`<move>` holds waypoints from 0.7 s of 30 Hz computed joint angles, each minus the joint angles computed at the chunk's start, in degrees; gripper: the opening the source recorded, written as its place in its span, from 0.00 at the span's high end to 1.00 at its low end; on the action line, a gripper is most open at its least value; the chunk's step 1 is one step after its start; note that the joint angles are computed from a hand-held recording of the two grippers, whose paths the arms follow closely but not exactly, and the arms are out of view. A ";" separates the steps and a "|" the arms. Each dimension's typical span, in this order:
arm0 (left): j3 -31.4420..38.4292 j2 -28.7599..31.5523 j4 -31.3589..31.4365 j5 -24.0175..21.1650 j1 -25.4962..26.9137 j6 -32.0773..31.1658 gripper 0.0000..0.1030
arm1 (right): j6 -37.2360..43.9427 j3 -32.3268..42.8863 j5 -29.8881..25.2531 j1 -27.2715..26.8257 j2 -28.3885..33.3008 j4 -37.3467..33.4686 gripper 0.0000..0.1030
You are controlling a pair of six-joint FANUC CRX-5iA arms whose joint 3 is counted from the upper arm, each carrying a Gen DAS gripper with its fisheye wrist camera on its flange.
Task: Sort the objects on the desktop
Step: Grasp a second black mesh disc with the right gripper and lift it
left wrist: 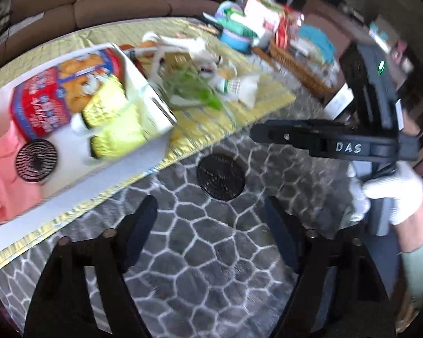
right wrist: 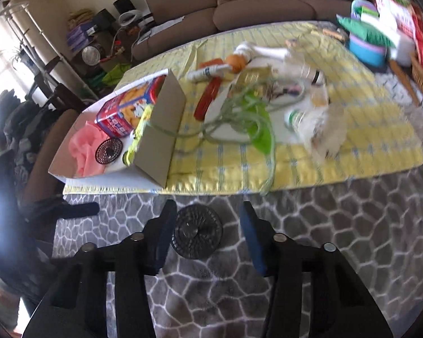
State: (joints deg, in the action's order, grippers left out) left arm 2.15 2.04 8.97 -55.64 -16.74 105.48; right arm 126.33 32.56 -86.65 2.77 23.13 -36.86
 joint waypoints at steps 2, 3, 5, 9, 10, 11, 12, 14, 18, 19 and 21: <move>-0.48 1.20 0.17 0.41 -0.88 0.54 0.31 | 2.14 -1.54 0.56 0.18 -0.38 -0.62 0.59; -1.25 1.15 0.59 0.70 -0.84 0.54 0.32 | 3.60 -2.77 1.40 0.90 -0.85 0.08 0.60; -2.10 1.48 1.02 1.32 -0.98 0.99 0.33 | 5.73 -4.93 3.06 2.53 -1.78 2.23 0.66; -2.55 1.70 0.95 2.20 -1.26 1.92 0.33 | 9.57 -9.44 7.36 5.63 -3.86 6.92 0.72; -2.65 1.79 1.01 2.56 -1.37 1.98 0.33 | 10.26 -10.53 8.74 6.44 -4.26 8.21 0.74; -2.59 2.01 1.26 2.70 -1.33 1.83 0.33 | 11.13 -11.45 9.63 6.81 -4.67 8.50 0.74; -2.60 2.16 1.45 2.80 -1.39 1.75 0.33 | 11.74 -11.88 10.09 6.86 -4.94 8.31 0.75; -2.82 2.32 2.00 3.07 -1.49 1.35 0.33 | 12.86 -11.73 9.32 6.69 -4.81 7.61 0.84; -3.75 2.36 3.50 4.21 -1.41 0.61 0.32 | 10.83 -8.06 3.86 4.60 -2.47 4.06 0.86; -4.13 2.19 3.83 4.59 -1.35 0.47 0.32 | 9.96 -7.17 2.53 3.86 -1.99 2.85 0.86; -4.38 2.08 4.08 4.88 -1.27 0.29 0.32 | 8.68 -5.63 0.77 2.64 -1.27 0.75 0.86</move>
State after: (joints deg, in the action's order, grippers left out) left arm -2.23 4.12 13.04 -50.76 -18.01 105.77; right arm 135.01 26.94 -85.88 5.40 21.87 -36.12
